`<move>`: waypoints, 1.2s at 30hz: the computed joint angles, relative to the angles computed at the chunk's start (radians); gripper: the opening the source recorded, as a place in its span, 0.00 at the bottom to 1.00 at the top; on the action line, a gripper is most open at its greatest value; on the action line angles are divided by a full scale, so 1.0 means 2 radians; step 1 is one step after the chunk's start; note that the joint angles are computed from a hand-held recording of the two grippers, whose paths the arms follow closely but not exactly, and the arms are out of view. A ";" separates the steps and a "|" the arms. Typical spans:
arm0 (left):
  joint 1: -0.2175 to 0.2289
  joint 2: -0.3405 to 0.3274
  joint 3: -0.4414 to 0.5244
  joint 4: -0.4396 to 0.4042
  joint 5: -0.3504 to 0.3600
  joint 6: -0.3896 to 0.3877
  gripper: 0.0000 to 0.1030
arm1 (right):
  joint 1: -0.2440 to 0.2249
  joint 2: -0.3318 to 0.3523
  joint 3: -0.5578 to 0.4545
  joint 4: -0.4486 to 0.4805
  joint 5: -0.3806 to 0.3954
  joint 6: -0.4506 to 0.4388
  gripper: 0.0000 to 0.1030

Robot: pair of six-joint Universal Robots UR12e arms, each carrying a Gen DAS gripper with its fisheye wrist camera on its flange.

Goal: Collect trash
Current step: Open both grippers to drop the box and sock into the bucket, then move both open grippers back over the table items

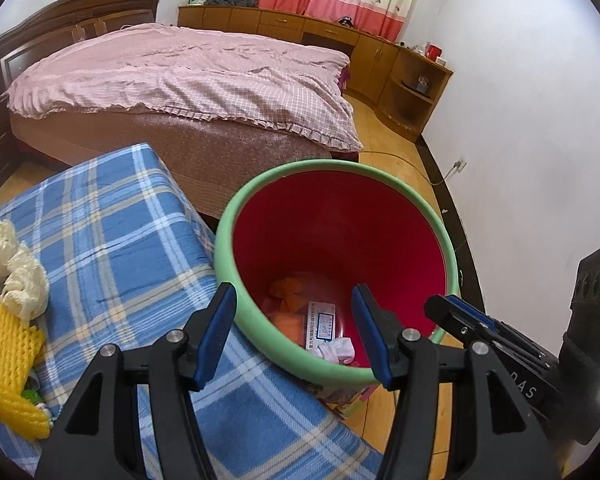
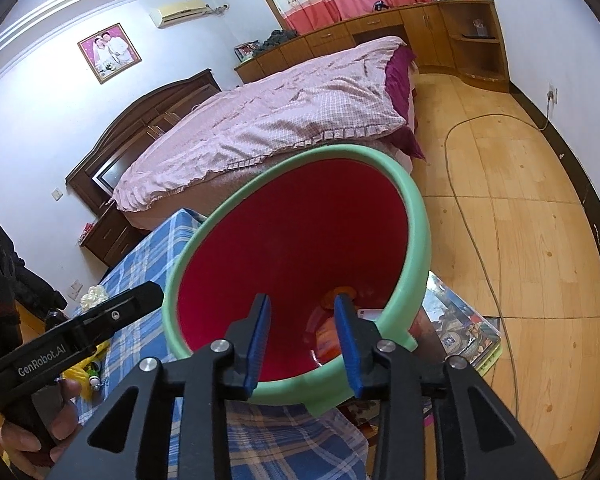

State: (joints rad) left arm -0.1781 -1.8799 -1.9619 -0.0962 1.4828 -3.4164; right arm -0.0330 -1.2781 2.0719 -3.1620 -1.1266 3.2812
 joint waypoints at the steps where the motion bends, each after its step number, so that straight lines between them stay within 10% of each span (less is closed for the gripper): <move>1: 0.001 0.003 -0.003 0.001 0.002 -0.002 0.58 | 0.001 -0.002 0.002 -0.003 0.003 0.000 0.40; 36: 0.053 0.138 -0.141 0.026 0.134 -0.097 0.58 | 0.060 -0.043 0.019 -0.005 0.046 -0.033 0.60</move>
